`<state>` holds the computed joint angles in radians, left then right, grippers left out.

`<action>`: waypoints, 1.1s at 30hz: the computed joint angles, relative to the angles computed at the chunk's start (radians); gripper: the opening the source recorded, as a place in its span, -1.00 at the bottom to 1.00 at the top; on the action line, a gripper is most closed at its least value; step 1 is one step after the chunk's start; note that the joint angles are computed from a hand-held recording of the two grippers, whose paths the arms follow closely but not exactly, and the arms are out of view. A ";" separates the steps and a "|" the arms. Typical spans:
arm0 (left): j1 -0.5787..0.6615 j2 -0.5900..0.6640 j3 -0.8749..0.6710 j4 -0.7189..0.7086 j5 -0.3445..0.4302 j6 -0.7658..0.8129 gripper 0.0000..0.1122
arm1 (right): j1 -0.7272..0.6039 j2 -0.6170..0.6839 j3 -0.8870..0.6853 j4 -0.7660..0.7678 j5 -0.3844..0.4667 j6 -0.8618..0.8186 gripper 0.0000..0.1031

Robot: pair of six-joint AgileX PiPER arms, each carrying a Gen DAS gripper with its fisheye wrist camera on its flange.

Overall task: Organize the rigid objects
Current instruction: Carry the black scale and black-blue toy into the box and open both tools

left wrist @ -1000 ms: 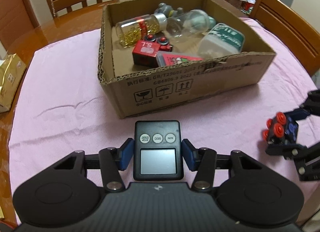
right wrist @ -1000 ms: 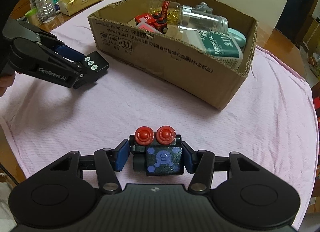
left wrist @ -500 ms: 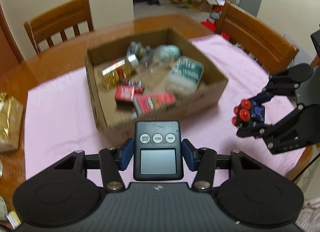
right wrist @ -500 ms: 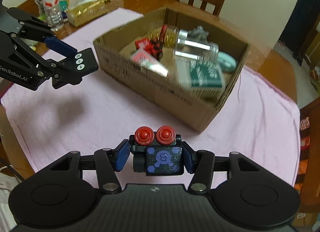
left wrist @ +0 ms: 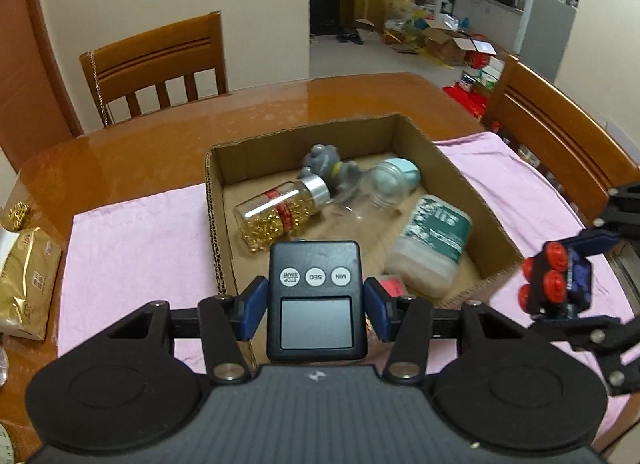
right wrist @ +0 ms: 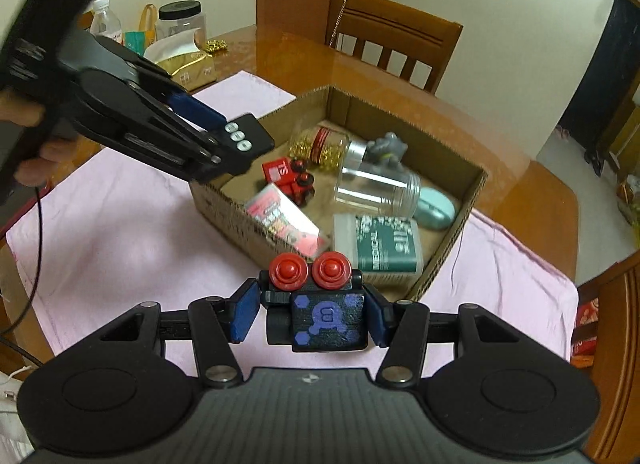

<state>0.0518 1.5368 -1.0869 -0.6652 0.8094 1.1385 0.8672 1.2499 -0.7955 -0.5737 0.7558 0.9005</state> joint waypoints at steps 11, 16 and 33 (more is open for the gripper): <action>0.031 -0.031 0.072 -0.103 -0.125 0.026 0.77 | -0.083 0.059 -0.065 0.034 -0.044 -0.111 0.15; 0.077 -0.060 0.078 -0.111 -0.134 0.026 0.79 | -0.138 0.112 -0.116 0.044 -0.075 -0.160 0.15; 0.137 -0.161 0.109 -0.059 -0.165 -0.054 0.79 | -0.220 0.377 -0.282 0.065 -0.180 -0.104 0.54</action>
<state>0.1889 1.3755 -0.9783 -0.7239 0.6441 1.0847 0.6473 1.6269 -1.0777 -0.5086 0.5760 0.7965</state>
